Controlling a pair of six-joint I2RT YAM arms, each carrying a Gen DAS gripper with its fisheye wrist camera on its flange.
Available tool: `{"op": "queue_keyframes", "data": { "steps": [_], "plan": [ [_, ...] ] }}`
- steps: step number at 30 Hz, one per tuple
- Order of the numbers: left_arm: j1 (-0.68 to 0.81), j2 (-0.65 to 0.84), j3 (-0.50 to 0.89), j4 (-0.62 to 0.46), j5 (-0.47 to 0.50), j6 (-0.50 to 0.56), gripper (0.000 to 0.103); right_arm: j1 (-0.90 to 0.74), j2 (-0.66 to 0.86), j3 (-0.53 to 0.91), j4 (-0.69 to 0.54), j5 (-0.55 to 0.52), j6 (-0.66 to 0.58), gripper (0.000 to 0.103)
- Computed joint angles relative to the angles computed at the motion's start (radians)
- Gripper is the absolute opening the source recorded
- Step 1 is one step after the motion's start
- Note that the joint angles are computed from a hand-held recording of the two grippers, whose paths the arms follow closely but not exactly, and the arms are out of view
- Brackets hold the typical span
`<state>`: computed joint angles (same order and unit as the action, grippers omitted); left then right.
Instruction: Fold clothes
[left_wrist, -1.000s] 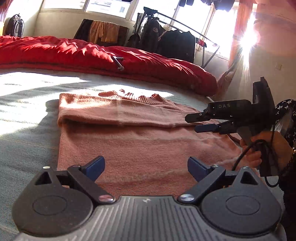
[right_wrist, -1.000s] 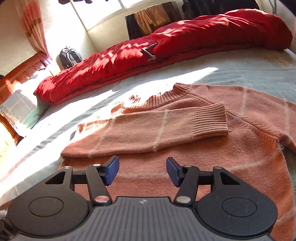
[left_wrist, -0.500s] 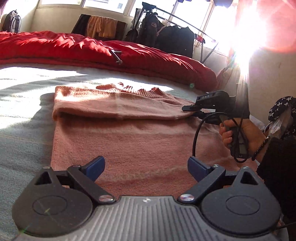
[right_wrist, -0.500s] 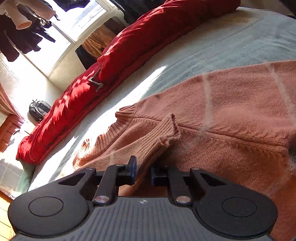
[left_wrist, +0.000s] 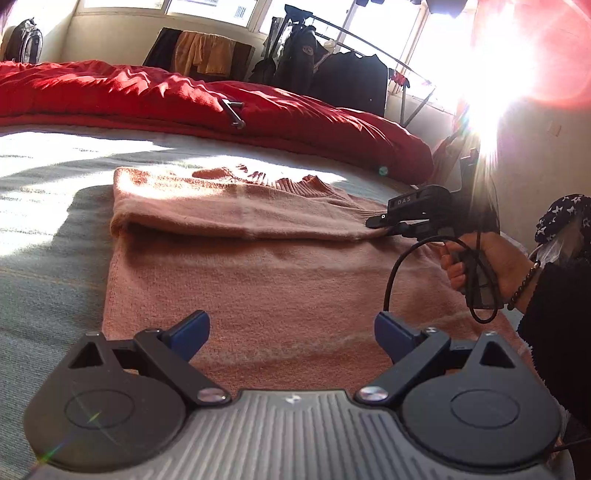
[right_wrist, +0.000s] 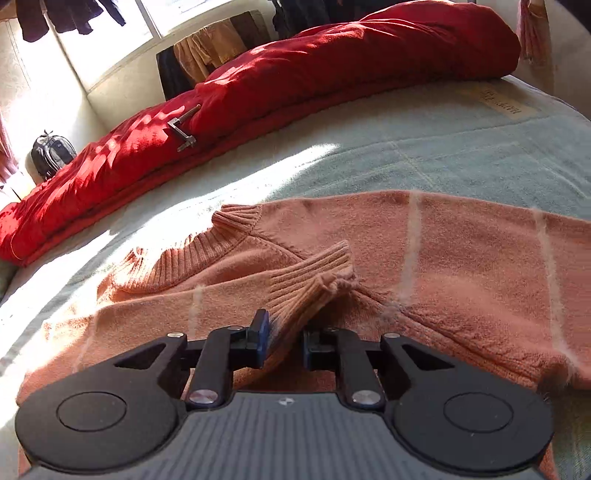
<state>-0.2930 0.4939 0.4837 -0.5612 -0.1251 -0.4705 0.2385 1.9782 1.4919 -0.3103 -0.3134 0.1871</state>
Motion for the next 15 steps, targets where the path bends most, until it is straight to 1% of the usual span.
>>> {"op": "queue_keyframes", "data": {
  "steps": [1,2,3,5,6,8,10,12,13,15],
  "plan": [
    [0.000,-0.003,0.000,-0.001,-0.002,0.000,0.096,-0.002,-0.013,-0.015,0.006,0.004,0.005,0.025],
    [0.003,-0.006,-0.001,-0.001,-0.001,0.002,0.096,-0.001,-0.027,-0.027,0.007,0.014,0.007,0.031],
    [0.007,-0.009,-0.001,-0.001,0.000,0.004,0.096,0.007,-0.049,-0.035,0.005,0.046,0.001,0.035],
    [0.006,-0.012,-0.002,0.001,-0.006,0.008,0.096,0.031,-0.105,-0.067,0.035,0.114,-0.045,0.035],
    [-0.004,-0.010,-0.002,0.001,-0.019,0.007,0.096,0.040,-0.122,-0.070,0.044,0.114,-0.071,0.035],
    [-0.016,0.003,-0.001,0.000,-0.041,0.012,0.096,0.062,-0.117,-0.026,0.018,0.093,-0.112,0.035],
    [-0.022,0.014,0.000,-0.001,-0.059,0.015,0.096,0.097,-0.069,0.065,-0.042,0.084,-0.155,0.035],
    [-0.006,0.014,-0.002,-0.003,-0.051,0.019,0.096,0.129,-0.005,0.161,-0.104,0.121,-0.188,0.035],
    [0.008,0.013,-0.003,-0.002,-0.039,0.023,0.096,0.143,0.018,0.192,-0.105,0.155,-0.187,0.035],
    [0.031,0.009,-0.005,0.000,-0.022,0.029,0.096,0.151,0.017,0.190,-0.056,0.205,-0.152,0.035]
  ]
}}
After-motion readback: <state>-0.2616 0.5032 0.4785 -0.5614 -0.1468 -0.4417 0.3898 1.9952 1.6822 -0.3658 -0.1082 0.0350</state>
